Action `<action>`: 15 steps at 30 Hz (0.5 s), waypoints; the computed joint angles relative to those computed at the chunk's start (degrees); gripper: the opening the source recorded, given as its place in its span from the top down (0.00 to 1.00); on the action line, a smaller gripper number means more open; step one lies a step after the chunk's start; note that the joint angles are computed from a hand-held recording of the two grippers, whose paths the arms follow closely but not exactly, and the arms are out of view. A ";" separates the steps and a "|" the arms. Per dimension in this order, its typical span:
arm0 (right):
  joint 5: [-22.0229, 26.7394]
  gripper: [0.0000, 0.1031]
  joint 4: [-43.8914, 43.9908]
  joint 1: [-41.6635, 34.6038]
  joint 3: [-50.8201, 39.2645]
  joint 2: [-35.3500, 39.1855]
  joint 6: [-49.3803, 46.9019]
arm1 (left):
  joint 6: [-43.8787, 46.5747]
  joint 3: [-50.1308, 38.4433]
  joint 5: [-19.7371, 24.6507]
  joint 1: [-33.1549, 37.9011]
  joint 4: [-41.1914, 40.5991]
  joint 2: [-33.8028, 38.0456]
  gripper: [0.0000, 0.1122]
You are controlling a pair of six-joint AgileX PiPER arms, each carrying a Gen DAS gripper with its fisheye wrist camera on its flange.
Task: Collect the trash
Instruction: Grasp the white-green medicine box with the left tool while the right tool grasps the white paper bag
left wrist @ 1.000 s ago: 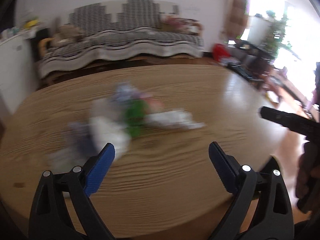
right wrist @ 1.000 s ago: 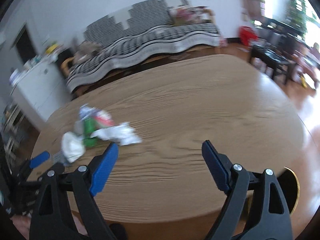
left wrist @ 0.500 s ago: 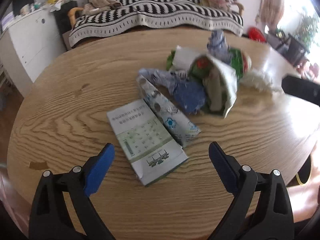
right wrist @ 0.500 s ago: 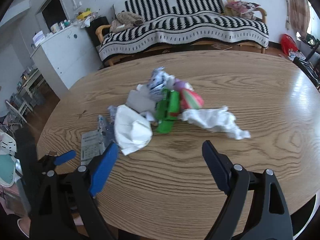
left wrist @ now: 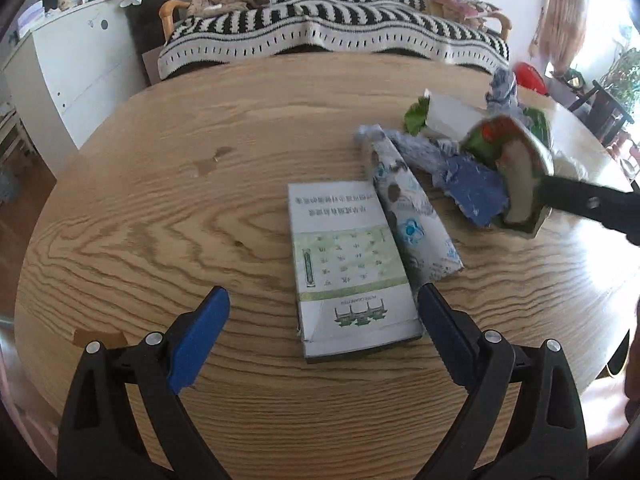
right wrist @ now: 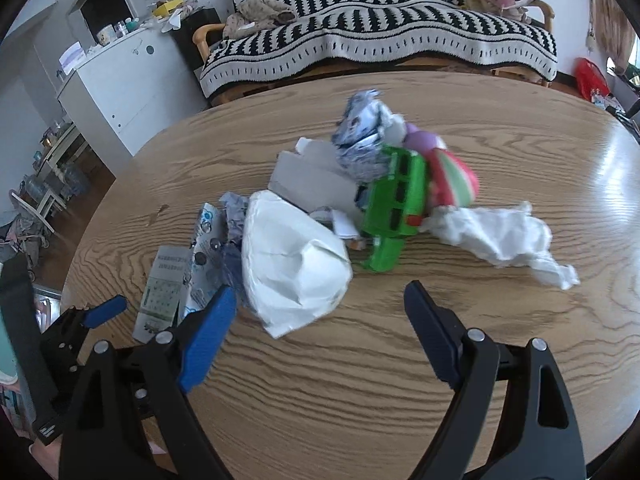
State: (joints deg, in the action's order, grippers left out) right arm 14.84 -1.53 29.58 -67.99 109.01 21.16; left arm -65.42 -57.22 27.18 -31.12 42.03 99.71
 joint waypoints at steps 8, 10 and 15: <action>0.31 0.20 -6.07 1.42 -4.73 4.95 6.92 | 2.27 1.95 -3.36 2.14 0.80 -1.20 0.18; 0.59 0.20 -7.14 1.65 -5.54 5.52 8.08 | 3.05 1.71 -3.35 2.12 -0.04 -1.21 0.18; 1.33 0.22 -11.05 2.44 -6.74 6.28 11.35 | 3.74 1.57 -3.32 -0.18 0.85 -2.28 0.18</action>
